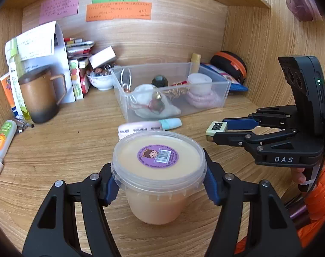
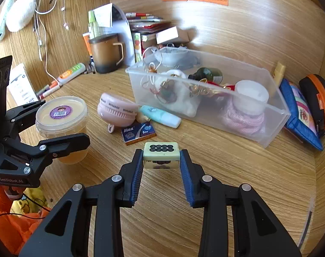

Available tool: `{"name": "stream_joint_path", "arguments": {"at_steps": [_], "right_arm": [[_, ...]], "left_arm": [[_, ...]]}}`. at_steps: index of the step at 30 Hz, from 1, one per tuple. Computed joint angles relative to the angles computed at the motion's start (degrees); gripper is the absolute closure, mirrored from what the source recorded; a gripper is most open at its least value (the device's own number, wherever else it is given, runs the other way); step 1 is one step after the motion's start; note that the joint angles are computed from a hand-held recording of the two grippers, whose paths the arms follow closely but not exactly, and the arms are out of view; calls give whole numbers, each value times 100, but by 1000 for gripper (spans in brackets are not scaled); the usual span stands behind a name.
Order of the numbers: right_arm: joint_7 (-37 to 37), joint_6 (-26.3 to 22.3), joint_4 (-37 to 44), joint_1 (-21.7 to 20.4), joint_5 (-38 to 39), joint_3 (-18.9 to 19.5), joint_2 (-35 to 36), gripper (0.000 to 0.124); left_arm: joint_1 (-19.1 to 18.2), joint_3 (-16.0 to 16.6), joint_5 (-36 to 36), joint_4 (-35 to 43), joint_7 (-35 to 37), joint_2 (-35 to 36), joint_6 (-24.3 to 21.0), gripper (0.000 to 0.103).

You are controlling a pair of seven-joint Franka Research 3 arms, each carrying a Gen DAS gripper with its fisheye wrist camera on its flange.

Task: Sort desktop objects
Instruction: 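Grasp the cream tub with the left tool while the right grasps the mahjong tile, then carry the cream tub with the left tool while the right carries the tile over the bin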

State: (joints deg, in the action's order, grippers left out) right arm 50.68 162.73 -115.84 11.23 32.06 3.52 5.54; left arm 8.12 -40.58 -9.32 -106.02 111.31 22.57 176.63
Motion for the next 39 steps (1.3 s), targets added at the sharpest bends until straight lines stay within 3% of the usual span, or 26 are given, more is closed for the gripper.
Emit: {"name": "stream_joint_path", "arguments": {"at_steps": [3,7,13,17,22,25,39], "right_arm": [[-126,-68,30,-44,250,14,-66,93],[-283,-6,39,-51,506,6,-147,93],[-460,58,171,-51,844,-12,-183,93],[-495,153,303,-47,901,-20,-135,93],[-523,223,505,-70,951,-8,-65,93],[-462,226,675,-91,876,-12,23,93],[-80,118,1530,-279,478,24,561,93]], "left_arm": [[113,-122,-51,-11,24,-52,58,38],[608,-721,-240,120,299,67,52,38],[681,-893,-211,456,499,193,-82,38],[289,-537,-129,706,550,202,-183,38],[173,-554,-332,1054,947,353,-442,38],[-16,-405,-486,1322,1075,432,-631,38],[-1108,635,-937,3016,1416,1026,-1489,38]]}}
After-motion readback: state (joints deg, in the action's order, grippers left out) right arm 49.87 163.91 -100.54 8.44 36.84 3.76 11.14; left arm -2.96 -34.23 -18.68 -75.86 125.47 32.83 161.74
